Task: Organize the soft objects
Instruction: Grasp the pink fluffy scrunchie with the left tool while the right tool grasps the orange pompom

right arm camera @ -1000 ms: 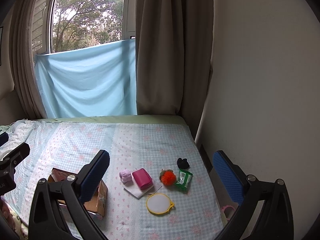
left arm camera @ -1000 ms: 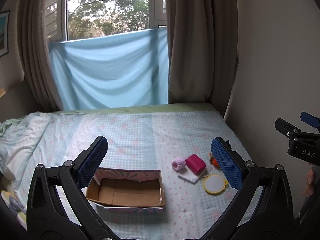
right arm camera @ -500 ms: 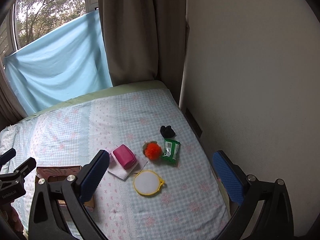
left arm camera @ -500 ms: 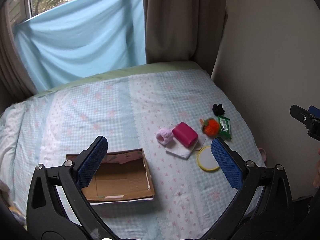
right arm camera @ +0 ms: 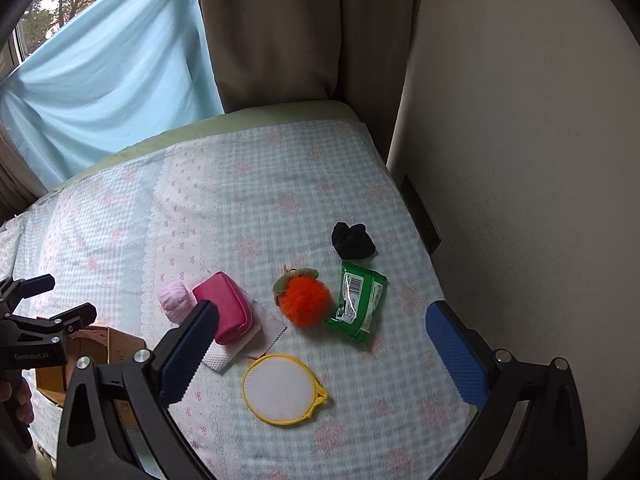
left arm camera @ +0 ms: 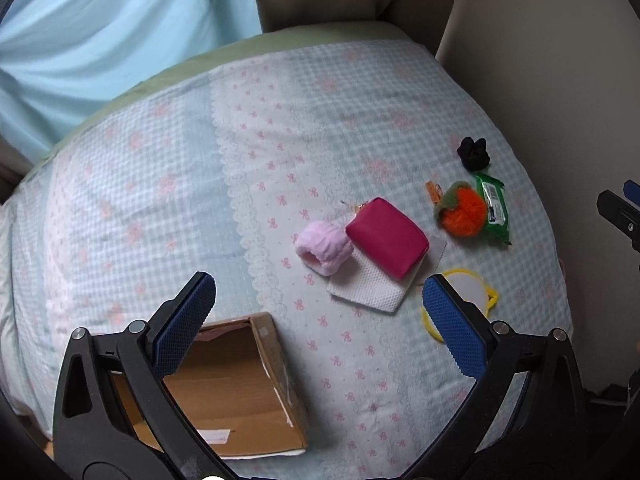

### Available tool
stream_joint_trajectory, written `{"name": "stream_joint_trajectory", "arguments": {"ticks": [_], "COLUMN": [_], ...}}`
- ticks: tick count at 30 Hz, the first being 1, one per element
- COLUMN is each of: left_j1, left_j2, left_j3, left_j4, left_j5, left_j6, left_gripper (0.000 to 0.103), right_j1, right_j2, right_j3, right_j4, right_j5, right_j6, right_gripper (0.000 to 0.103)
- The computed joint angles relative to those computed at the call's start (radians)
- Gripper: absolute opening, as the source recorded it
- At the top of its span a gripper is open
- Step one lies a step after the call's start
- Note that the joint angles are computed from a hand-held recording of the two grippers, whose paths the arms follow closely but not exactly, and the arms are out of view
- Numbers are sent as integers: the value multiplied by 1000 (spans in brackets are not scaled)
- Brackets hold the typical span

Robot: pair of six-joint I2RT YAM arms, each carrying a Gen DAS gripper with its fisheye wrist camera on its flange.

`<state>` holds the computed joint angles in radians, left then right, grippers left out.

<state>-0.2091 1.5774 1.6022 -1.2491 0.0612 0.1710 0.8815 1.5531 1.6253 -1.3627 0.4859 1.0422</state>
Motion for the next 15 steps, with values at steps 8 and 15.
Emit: {"name": "stream_joint_trajectory", "arguments": {"ticks": [8,15], "left_j1": [1,13], "left_j2": [421,688], "left_j3": [160,357], "left_j4": [-53,-131], "left_j5": [25,24], "left_j6": [224,298], "left_gripper": [103,103], "right_j1": [-200,-264], "right_j2": [80,243], "right_j3": [-241,-274], "right_j4": [370,495], "right_j5": [-159,-225], "right_j6": [-311,-506], "right_gripper": [102,97]}}
